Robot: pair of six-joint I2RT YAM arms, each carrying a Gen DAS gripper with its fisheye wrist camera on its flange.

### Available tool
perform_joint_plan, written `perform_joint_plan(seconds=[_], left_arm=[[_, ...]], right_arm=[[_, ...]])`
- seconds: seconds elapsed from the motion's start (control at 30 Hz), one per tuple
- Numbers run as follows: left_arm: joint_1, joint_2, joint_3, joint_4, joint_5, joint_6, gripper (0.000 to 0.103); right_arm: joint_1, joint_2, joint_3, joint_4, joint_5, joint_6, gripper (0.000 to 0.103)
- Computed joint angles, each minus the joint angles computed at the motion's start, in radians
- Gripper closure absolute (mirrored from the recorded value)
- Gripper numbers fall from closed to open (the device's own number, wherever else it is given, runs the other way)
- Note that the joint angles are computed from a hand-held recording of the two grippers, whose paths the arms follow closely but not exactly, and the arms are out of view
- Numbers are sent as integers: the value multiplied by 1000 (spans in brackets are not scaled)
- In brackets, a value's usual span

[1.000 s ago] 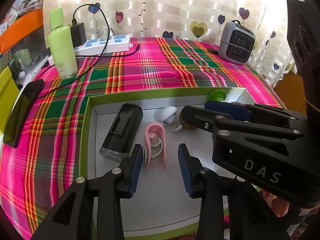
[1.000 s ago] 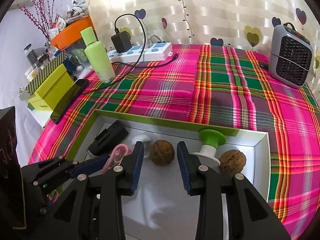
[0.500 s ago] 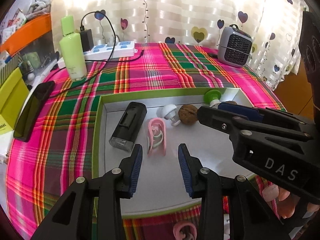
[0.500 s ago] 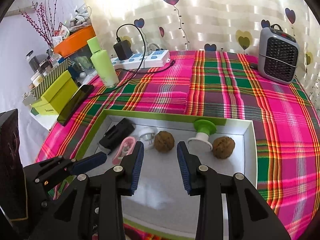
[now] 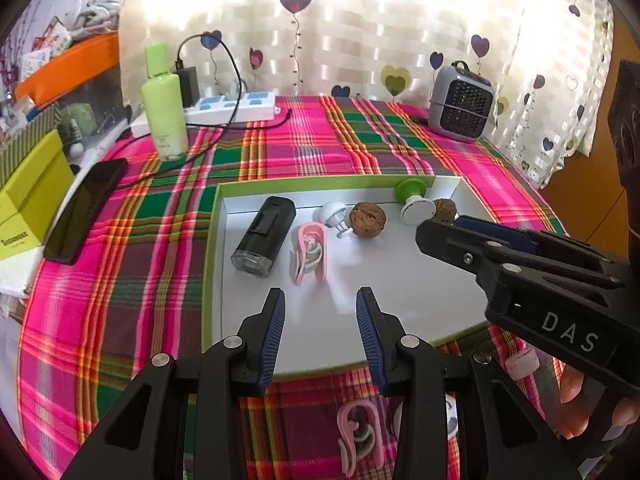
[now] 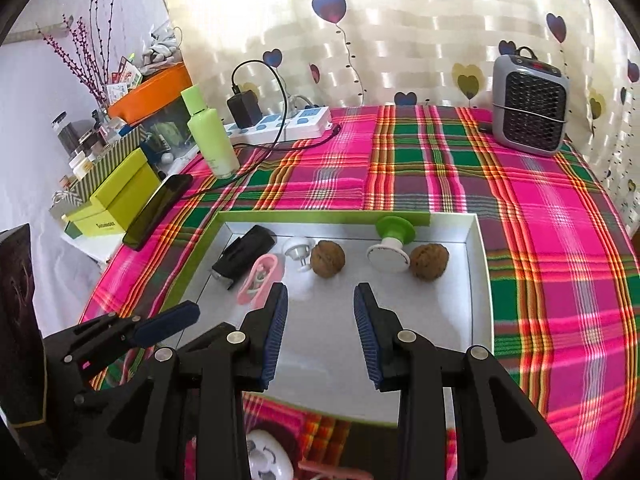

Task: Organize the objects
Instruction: 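Open right gripper releasing walnut in box while left gripper releases pink clip, then withdraw both grippers from the box toward the remaining objects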

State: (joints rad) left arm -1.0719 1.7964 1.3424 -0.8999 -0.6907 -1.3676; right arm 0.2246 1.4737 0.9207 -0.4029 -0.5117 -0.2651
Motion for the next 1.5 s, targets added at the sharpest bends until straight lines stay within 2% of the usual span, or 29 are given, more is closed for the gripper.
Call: perform_joint_plan(seconds=[0.47, 0.7, 0.87, 1.27, 1.5], left_arm=[[-114, 42, 71, -186, -57, -166, 68], [-154, 41, 47, -186, -46, -235, 68], [-181, 71, 84, -245, -59, -280, 68], [-238, 42, 7, -176, -47, -357, 68], [-251, 23, -54, -97, -39, -369, 67]], right_arm=[[-64, -177, -135, -14, -18, -19, 67], [-111, -262, -187, -49, -32, -55, 67], [-140, -338, -239, -56, -28, -93, 67], [-375, -341, -267, -120, -142, -239, 67], [-426, -299, -279, -116, -154, -286, 66]])
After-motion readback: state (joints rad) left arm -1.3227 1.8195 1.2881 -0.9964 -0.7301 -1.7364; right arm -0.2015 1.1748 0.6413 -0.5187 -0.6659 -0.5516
